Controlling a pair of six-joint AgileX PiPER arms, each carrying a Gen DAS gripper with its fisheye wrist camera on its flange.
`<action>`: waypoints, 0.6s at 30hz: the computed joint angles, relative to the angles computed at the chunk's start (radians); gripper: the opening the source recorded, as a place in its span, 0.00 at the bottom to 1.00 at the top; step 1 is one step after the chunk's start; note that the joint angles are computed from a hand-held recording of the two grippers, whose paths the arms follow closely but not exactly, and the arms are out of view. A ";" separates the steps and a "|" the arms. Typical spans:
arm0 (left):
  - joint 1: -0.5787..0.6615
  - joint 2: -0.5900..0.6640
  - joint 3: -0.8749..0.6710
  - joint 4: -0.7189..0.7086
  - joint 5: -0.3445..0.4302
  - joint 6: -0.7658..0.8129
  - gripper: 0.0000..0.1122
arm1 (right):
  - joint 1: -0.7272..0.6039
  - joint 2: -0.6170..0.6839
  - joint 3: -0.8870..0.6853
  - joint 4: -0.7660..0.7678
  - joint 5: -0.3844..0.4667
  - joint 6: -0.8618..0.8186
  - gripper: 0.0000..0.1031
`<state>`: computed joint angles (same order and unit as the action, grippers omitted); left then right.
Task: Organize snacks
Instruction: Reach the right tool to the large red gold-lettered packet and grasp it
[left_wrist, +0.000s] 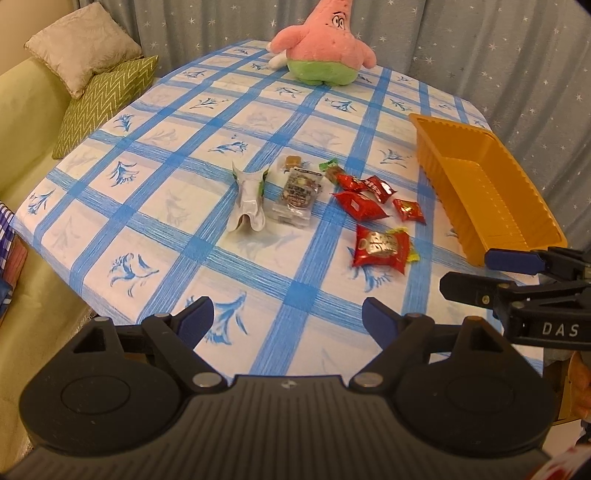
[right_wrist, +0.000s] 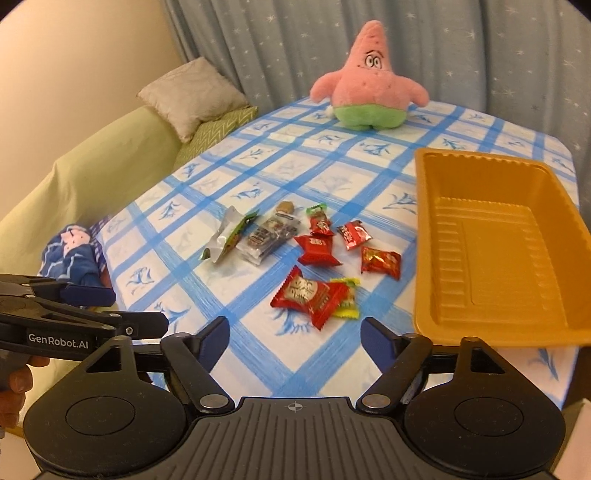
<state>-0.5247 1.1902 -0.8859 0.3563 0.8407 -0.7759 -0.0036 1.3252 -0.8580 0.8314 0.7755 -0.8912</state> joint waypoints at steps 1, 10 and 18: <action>0.026 0.015 -0.005 -0.015 -0.016 0.027 0.76 | 0.001 0.014 -0.006 0.010 -0.003 -0.017 0.73; 0.130 0.095 -0.004 -0.072 -0.096 0.119 0.75 | 0.052 0.164 -0.105 0.029 -0.039 -0.095 0.55; 0.182 0.164 -0.020 -0.094 -0.130 0.151 0.74 | 0.094 0.290 -0.195 0.038 -0.053 -0.144 0.46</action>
<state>-0.3431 1.3546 -0.9062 0.2624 0.7109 -0.6248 0.0900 1.6154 -1.0530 0.8698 0.7223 -1.0347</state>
